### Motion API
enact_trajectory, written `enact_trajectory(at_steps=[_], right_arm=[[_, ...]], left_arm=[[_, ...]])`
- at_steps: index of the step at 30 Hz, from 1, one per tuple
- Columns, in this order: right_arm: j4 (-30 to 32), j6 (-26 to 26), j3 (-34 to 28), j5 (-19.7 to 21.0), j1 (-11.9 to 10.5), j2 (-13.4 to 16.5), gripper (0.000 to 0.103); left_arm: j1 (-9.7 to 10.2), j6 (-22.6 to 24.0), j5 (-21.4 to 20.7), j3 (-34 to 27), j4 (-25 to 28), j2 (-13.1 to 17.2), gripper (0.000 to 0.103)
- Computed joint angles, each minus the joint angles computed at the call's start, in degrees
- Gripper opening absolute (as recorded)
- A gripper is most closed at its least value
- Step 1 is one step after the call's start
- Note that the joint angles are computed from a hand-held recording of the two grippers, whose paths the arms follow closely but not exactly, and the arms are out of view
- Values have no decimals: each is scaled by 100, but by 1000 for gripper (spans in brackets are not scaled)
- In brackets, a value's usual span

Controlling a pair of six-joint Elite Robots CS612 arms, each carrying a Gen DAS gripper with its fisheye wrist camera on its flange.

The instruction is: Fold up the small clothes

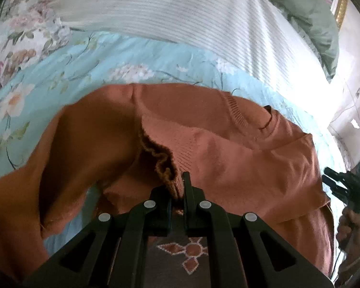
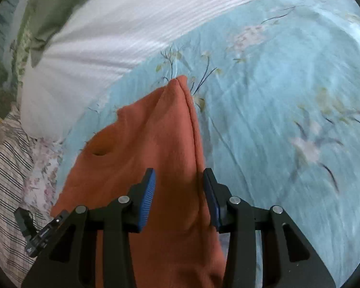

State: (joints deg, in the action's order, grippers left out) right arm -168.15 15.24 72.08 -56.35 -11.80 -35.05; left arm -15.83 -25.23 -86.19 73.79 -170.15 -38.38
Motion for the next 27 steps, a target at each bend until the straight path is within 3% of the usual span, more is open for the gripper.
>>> enact_trajectory(at_steps=[2, 6, 7, 9, 12, 15, 18, 21, 24, 27], right_arm=[[312, -138, -230, 4, 35, 106, 42], [316, -16, -401, 331, 0, 252, 40], [286, -49, -401, 389, -14, 256, 16], [90, -4, -304, 515, -49, 216, 12], [-492, 60, -79, 221, -86, 72, 11], [-168, -165, -134, -246, -24, 64, 11], [172, -260, -210, -629, 48, 88, 13], [-290, 66, 101, -913, 67, -88, 17], [-1019, 168, 614, -682, 47, -362, 23], [-1381, 33, 1132, -139, 32, -618, 45]], left_arm=[[8, -70, 32, 33, -49, 3, 5], [29, -149, 24, 23, 20, 21, 5], [30, -153, 32, 17, 42, 28, 5], [27, -163, 53, -9, 99, 48, 5], [4, -138, 42, -36, 87, 58, 5], [-55, 42, 26, -87, 21, 73, 5], [-95, 114, 123, -198, 194, 140, 5], [-34, 8, -106, -232, 418, 157, 7], [4, -30, -221, 70, 260, -48, 16], [-9, 30, -64, 537, -51, -346, 44]])
